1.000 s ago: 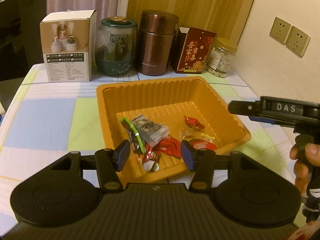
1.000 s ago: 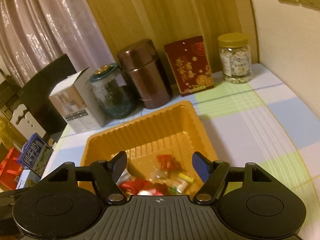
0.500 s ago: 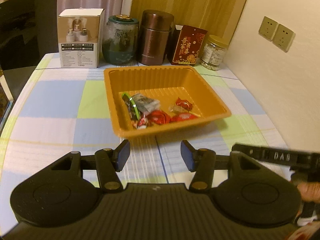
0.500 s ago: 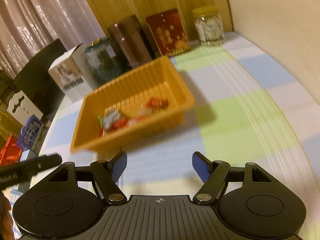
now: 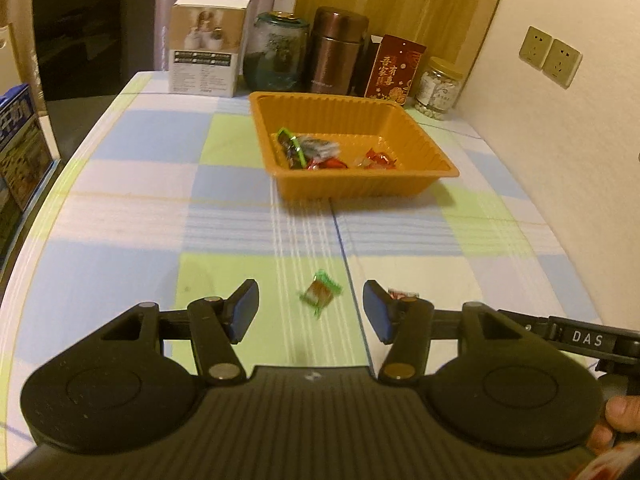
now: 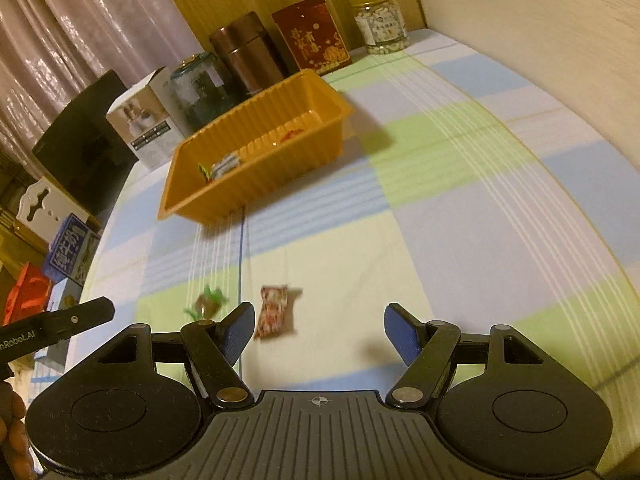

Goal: Organize snacks
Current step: 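Withdraw both open tools toward the green and brown candies on the cloth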

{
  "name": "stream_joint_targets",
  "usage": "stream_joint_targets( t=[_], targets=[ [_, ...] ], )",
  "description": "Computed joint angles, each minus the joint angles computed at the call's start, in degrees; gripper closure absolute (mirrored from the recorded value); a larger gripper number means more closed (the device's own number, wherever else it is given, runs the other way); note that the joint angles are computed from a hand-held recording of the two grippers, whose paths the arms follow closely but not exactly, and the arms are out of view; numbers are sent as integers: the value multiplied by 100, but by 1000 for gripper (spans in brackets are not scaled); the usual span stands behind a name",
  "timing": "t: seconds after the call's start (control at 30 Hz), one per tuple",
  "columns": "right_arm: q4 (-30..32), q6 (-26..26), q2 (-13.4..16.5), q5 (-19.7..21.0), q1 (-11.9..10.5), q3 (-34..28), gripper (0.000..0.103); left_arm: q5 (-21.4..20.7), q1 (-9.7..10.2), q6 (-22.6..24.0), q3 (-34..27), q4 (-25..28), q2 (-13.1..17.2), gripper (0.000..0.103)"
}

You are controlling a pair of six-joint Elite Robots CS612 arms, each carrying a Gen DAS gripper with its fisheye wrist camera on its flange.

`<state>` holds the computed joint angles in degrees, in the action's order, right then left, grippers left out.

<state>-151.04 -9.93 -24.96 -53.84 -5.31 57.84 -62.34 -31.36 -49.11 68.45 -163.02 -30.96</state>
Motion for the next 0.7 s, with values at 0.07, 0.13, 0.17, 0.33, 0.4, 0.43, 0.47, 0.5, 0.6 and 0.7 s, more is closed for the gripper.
stream_joint_targets(
  t=[0.07,0.13,0.17,0.33,0.4,0.43,0.47,0.5,0.6,0.7],
  targets=[
    [-104,-8,-94,-6,-20,207,31,56,-42,-86,133,-14,-62,49],
    [-190,-71,-167,-30,-28,370,31,117,-85,-133,257,-34,-120,49],
    [-243,-127,-210,-50,-33,467,31,158,-107,-161,318,-37,-149,49],
    [-476,-247,-336,-136,-68,791,31,263,-178,-268,537,-108,-236,37],
    [-573,-313,-368,-196,-73,877,31,222,-184,-357,604,-163,-252,34],
    [-631,-363,-391,-231,-77,935,31,223,-185,-381,630,-201,-254,33],
    [-677,-412,-406,-254,-79,978,31,249,-195,-392,660,-232,-256,30],
    [-710,-450,-420,-274,-80,1016,31,283,-204,-393,679,-241,-253,28],
    [-732,-520,-444,-276,-79,1083,31,347,-229,-349,722,-327,-236,24],
    [-695,-579,-458,-275,-71,1115,31,545,-266,-230,721,-284,-220,21]
  ],
)
